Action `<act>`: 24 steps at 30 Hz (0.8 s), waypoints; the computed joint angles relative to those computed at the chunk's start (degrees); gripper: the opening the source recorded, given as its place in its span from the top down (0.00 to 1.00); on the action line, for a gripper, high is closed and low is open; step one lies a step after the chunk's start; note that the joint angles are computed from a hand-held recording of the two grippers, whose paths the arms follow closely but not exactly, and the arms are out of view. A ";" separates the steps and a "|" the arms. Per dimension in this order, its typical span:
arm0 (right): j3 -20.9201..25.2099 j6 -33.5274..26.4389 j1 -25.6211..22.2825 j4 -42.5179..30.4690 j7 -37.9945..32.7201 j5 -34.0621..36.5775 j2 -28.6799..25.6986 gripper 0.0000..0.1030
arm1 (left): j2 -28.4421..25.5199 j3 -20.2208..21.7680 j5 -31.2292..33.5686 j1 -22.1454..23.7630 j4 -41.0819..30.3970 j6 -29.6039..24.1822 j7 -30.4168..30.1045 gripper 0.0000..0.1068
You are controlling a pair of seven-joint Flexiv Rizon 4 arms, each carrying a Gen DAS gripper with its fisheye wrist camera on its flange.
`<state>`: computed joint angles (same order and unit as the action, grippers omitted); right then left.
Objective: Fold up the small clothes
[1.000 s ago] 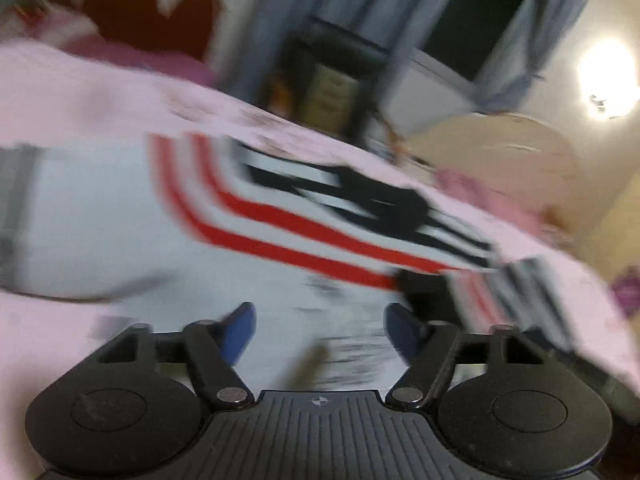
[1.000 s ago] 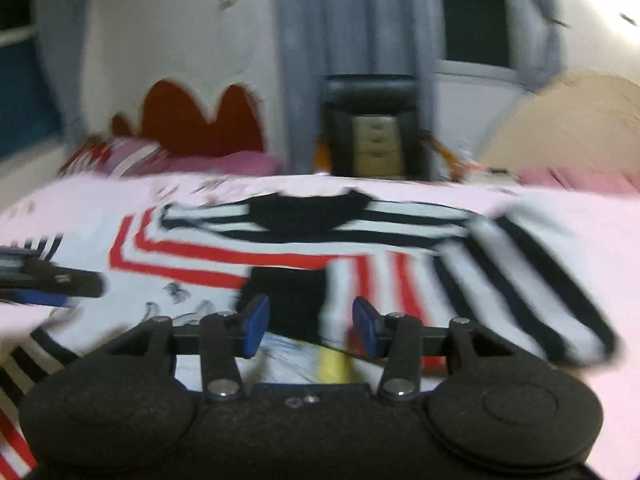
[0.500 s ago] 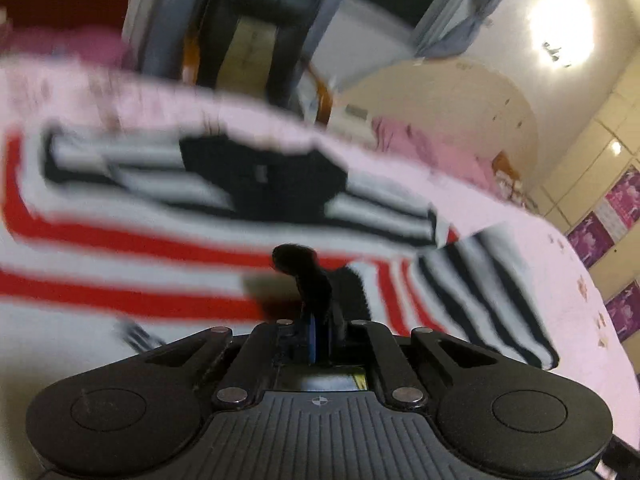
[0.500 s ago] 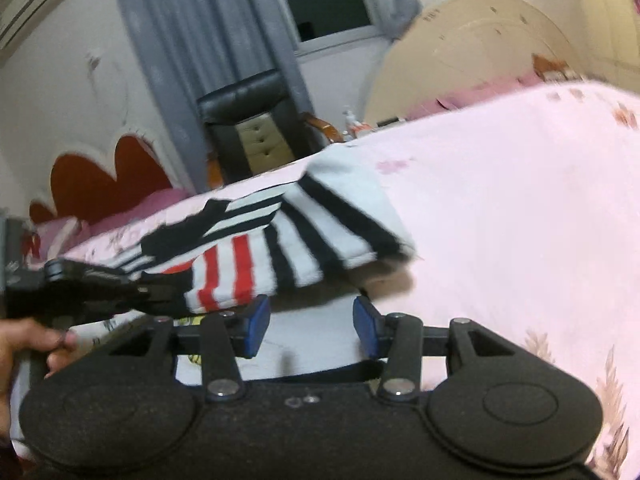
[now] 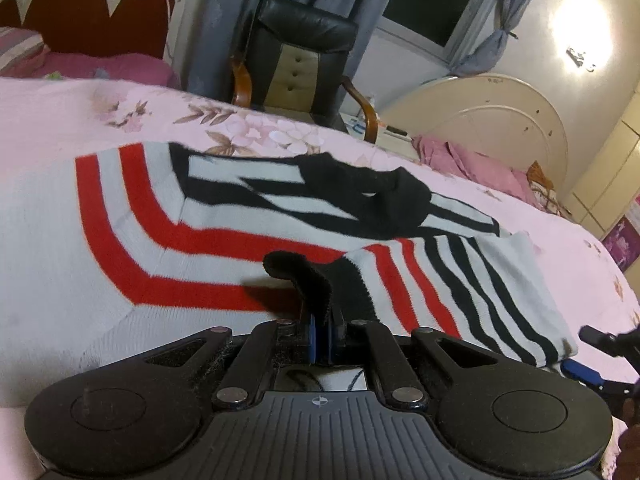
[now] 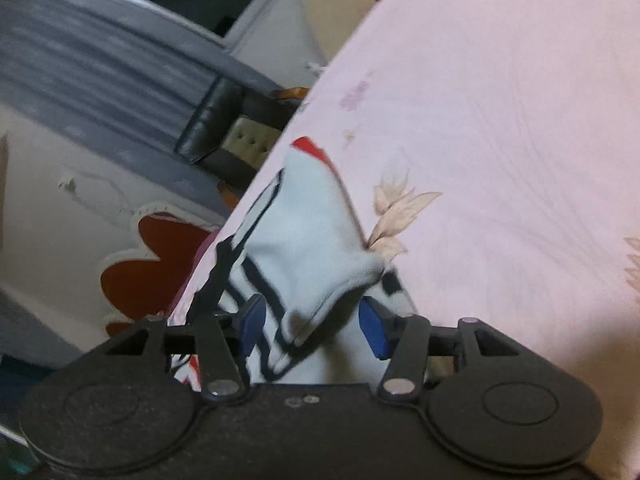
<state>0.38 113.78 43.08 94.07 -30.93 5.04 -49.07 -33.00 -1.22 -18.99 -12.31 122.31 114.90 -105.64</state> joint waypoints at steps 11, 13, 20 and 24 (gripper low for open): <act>-14.13 -6.94 10.50 0.33 -1.79 2.36 0.37 0.93 | -0.78 2.70 -3.22 -3.71 -0.29 -0.73 2.48 0.95; -13.10 -7.43 9.55 0.13 -1.54 1.22 0.06 0.93 | -1.08 2.62 -3.43 -3.76 -0.21 0.02 2.36 0.95; -13.14 -3.69 9.64 1.56 -4.38 1.37 0.28 0.93 | -1.61 4.98 -4.75 -5.58 -1.61 3.07 4.94 0.95; -7.88 -5.53 5.46 1.42 -5.26 -1.37 0.79 0.86 | -1.66 5.80 -7.42 -6.35 -2.86 -3.84 9.51 0.95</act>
<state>-7.50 108.25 48.53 95.49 -36.19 3.67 -48.28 -34.66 4.58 -26.41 -18.65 119.45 111.06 -96.13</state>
